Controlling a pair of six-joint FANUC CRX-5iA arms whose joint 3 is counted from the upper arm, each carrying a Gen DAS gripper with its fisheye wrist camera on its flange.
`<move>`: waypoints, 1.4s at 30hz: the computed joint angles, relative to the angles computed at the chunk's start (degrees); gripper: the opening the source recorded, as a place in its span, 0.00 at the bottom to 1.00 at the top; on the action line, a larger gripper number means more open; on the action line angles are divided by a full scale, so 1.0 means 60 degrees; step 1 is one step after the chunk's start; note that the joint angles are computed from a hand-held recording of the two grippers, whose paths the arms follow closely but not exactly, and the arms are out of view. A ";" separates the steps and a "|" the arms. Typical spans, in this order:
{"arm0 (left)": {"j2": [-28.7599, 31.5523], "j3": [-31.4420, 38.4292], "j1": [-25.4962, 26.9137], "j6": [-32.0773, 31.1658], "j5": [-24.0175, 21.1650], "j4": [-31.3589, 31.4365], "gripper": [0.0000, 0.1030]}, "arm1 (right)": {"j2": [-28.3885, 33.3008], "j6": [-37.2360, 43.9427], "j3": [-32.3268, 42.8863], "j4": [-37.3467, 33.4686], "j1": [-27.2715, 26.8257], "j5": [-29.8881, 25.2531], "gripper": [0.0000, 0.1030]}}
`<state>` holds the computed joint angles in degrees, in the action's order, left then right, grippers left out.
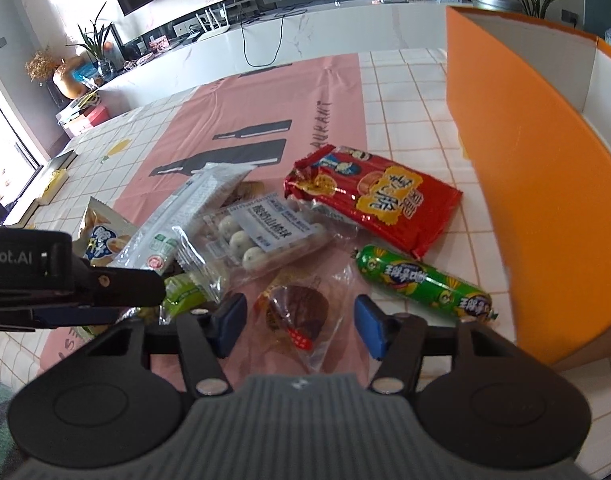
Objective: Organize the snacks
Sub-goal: 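Grasp the green bean packet with the left tool while the right tool grasps the brown candy packet, then carry both packets into the orange box and open both tools to release them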
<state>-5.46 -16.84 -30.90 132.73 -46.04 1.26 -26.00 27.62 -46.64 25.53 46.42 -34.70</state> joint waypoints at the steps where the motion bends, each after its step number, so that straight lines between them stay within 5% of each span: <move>1: 0.0047 -0.0018 0.0019 -0.0004 0.0042 0.0077 0.69 | -0.0015 0.0066 0.0003 -0.0102 -0.0026 0.0018 0.48; 11: 0.0550 -0.0015 0.0017 0.0170 0.0229 0.0284 0.73 | -0.0313 0.0393 -0.0169 -0.0146 -0.0013 -0.0121 0.44; 21: 0.0465 0.0136 -0.0436 0.0715 0.0126 -0.0545 0.55 | -0.0827 0.0552 -0.0338 -0.0132 0.0234 -0.0606 0.40; 28: 0.0084 0.0405 -0.1024 0.0948 -0.0428 -0.1194 0.53 | -0.1376 0.0696 -0.0318 -0.0190 0.0551 -0.1141 0.40; 42: -0.0525 0.1441 -0.2247 0.0904 -0.0648 -0.2210 0.53 | -0.4310 0.0201 -0.0525 0.0747 0.2053 -0.3193 0.38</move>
